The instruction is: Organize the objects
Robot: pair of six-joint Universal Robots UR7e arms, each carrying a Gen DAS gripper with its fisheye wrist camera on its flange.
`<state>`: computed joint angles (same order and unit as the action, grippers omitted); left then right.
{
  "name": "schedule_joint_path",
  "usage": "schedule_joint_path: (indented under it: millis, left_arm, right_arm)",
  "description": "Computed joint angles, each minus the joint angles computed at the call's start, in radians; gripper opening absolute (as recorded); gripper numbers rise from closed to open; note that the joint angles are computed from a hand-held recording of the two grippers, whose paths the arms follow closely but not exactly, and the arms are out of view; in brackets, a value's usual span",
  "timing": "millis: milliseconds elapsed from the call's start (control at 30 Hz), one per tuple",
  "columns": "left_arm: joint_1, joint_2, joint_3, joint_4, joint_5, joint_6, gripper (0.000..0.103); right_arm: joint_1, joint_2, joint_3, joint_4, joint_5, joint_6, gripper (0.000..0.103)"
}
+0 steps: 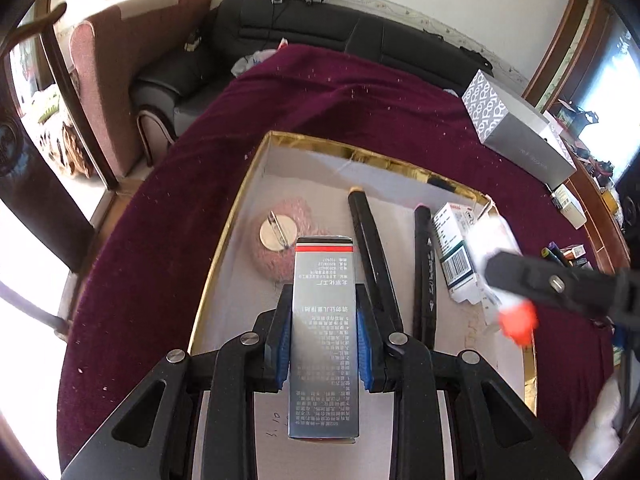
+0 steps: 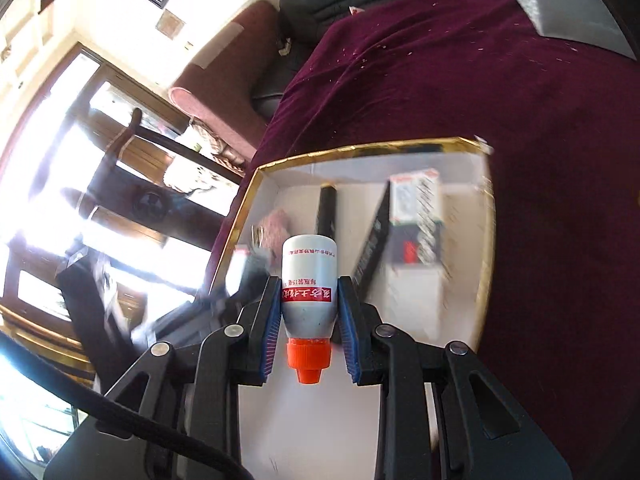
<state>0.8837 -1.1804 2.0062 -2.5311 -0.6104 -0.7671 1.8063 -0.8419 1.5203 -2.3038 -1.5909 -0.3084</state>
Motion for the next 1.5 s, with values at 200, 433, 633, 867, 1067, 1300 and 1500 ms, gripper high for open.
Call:
schedule_joint_path:
  millis: [200, 433, 633, 867, 1067, 1300, 1500]
  left_arm:
    - [0.021, 0.016, -0.062, 0.154, 0.023, -0.047, 0.023]
    - [0.031, 0.002, -0.037, 0.04, -0.006, 0.007, 0.024]
    - [-0.002, -0.053, 0.01, 0.003, 0.008, -0.039, 0.034]
    - [-0.144, -0.063, 0.042, -0.113, 0.044, 0.044, 0.057]
    - [-0.168, 0.122, -0.106, -0.186, -0.125, 0.152, 0.065]
    - [-0.136, 0.434, -0.378, -0.093, -0.219, 0.115, 0.065]
    - [-0.086, 0.618, -0.565, 0.053, -0.03, 0.07, 0.065]
  right_arm:
    - [0.043, 0.134, -0.106, -0.019, -0.128, 0.038, 0.025]
    - [0.06, 0.215, -0.18, -0.047, -0.225, 0.052, 0.025]
    - [0.048, 0.189, -0.163, -0.088, -0.209, 0.073, 0.032]
    - [0.014, -0.012, 0.012, -0.23, -0.15, -0.066, 0.061]
    - [-0.105, -0.186, 0.135, -0.313, -0.189, -0.089, 0.066]
    - [-0.276, -0.327, 0.201, -0.379, -0.18, -0.057, 0.066]
    - [-0.368, -0.382, 0.211, -0.372, -0.11, -0.034, 0.066]
